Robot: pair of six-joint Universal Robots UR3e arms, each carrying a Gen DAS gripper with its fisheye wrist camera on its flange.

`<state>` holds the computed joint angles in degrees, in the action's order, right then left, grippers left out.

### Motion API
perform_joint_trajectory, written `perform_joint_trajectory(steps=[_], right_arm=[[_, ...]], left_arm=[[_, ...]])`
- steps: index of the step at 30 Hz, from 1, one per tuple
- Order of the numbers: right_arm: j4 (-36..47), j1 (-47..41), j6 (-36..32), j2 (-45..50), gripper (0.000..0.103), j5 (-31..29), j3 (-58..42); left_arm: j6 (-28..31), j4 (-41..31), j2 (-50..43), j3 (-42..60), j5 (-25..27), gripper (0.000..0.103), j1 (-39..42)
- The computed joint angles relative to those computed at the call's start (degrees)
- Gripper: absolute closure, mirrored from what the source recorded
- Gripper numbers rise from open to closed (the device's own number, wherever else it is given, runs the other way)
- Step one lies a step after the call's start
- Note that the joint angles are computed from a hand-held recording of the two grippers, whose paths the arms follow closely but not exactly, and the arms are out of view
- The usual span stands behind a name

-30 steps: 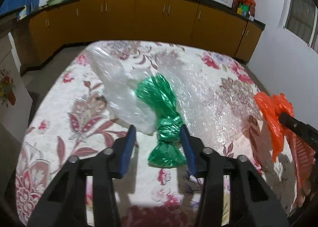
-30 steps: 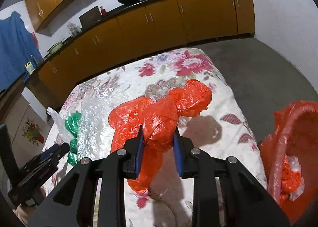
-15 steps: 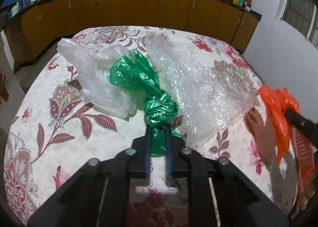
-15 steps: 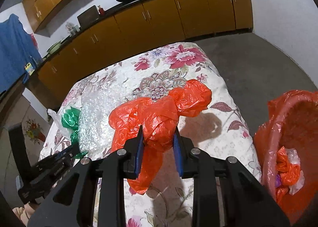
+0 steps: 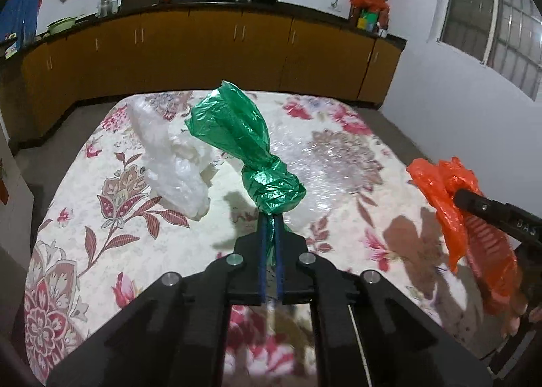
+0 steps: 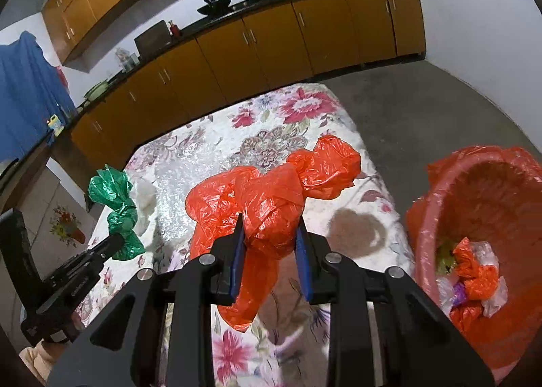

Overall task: Collect trash
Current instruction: 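Grasp the green bag with the left gripper while the right gripper holds the red bag, then drop the green bag and red bag into the wastebasket with both grippers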

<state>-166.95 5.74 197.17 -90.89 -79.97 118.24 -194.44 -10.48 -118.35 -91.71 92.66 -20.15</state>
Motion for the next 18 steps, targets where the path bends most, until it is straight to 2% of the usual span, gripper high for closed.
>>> perform_joint_trajectory(steps=[7,11,14,18], right_arm=[[1.9,-3.7,-0.3,-11.7,0.076,-0.6,6.5],[4.6,-7.3,-1.1,-19.5,0.076,-0.4,10.2],[7.9,-10.3,-2.0,-26.0,0.076,-0.5,12.6],[14.6,-17.7,-4.0,-36.7,0.076,2.5,16.1]], left_arm=[[-0.1,-0.6,3.4,0.2,-0.4,0.097,-3.7],[-0.1,-2.3,2.9,3.9,-1.0,0.097,-6.8],[0.0,-3.4,2.1,6.7,-1.5,0.097,-9.0],[0.1,-4.9,0.1,11.1,-2.2,0.097,-12.2]])
